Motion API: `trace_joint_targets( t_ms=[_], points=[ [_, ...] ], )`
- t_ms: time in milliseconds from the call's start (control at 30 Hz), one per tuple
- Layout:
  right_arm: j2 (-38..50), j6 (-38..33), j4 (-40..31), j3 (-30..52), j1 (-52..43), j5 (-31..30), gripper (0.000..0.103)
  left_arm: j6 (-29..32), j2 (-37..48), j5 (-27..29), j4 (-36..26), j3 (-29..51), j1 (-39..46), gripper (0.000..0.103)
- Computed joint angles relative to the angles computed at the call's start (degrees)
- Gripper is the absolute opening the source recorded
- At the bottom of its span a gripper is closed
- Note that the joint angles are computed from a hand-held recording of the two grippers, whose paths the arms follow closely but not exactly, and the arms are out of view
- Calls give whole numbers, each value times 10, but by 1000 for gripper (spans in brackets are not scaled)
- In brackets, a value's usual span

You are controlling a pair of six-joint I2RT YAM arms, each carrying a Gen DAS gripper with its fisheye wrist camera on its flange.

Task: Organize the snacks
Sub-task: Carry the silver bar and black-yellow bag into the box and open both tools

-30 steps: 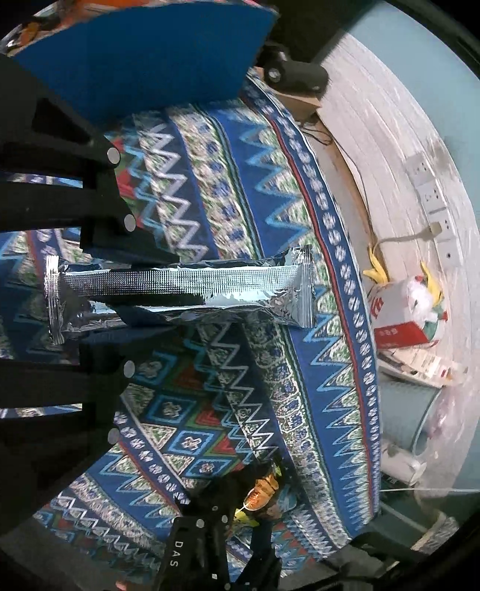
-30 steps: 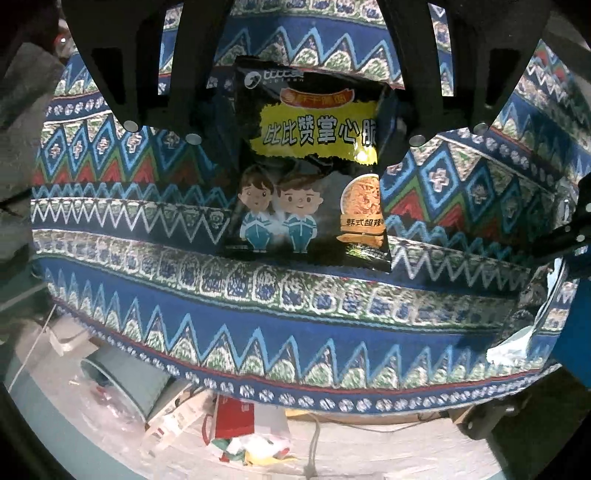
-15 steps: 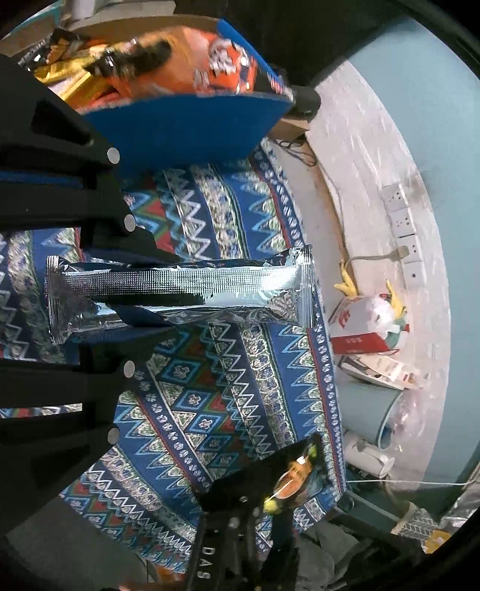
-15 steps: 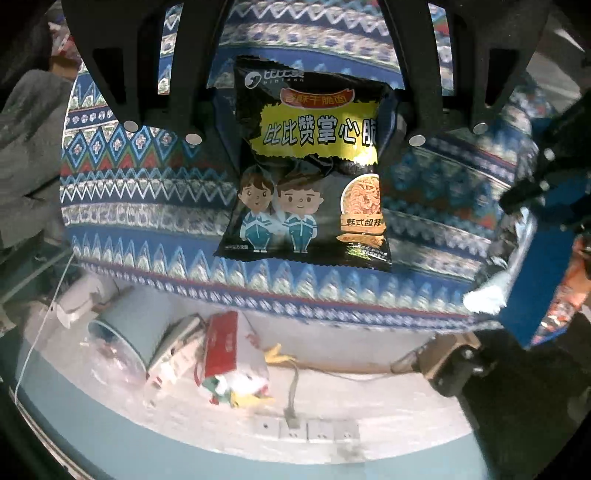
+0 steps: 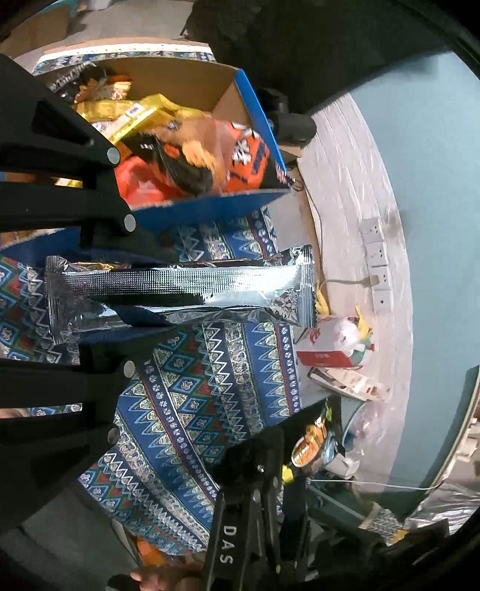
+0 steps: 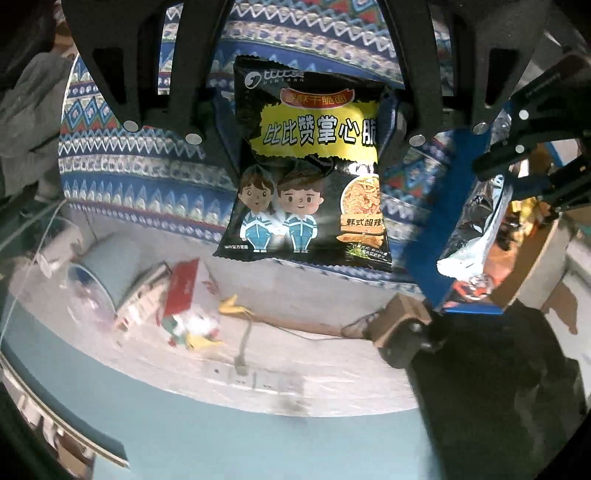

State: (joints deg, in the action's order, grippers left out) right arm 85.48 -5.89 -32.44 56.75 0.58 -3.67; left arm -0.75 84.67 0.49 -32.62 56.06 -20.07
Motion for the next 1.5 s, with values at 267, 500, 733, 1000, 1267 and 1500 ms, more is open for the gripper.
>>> trace_joint_targets(
  t_ms=[267,500,733,1000,1267,1500],
  points=[
    [-7,28,-9,20,70,15,61,31,-54,21,-15,-19,56,31],
    [20,55,-13,57,135,29,61,74,-91,63,-31,-41,143,31],
    [78,89,-28,130,218,46,61,118,-92,111,-55,-33,247,31],
    [168,119,-42,229,298,54,61,165,-45,146,-43,-18,374,31],
    [245,136,-55,302,329,41,61,179,23,170,-35,-11,437,31],
    [306,147,-74,366,342,30,61,176,48,165,-17,-14,443,39]
  ],
)
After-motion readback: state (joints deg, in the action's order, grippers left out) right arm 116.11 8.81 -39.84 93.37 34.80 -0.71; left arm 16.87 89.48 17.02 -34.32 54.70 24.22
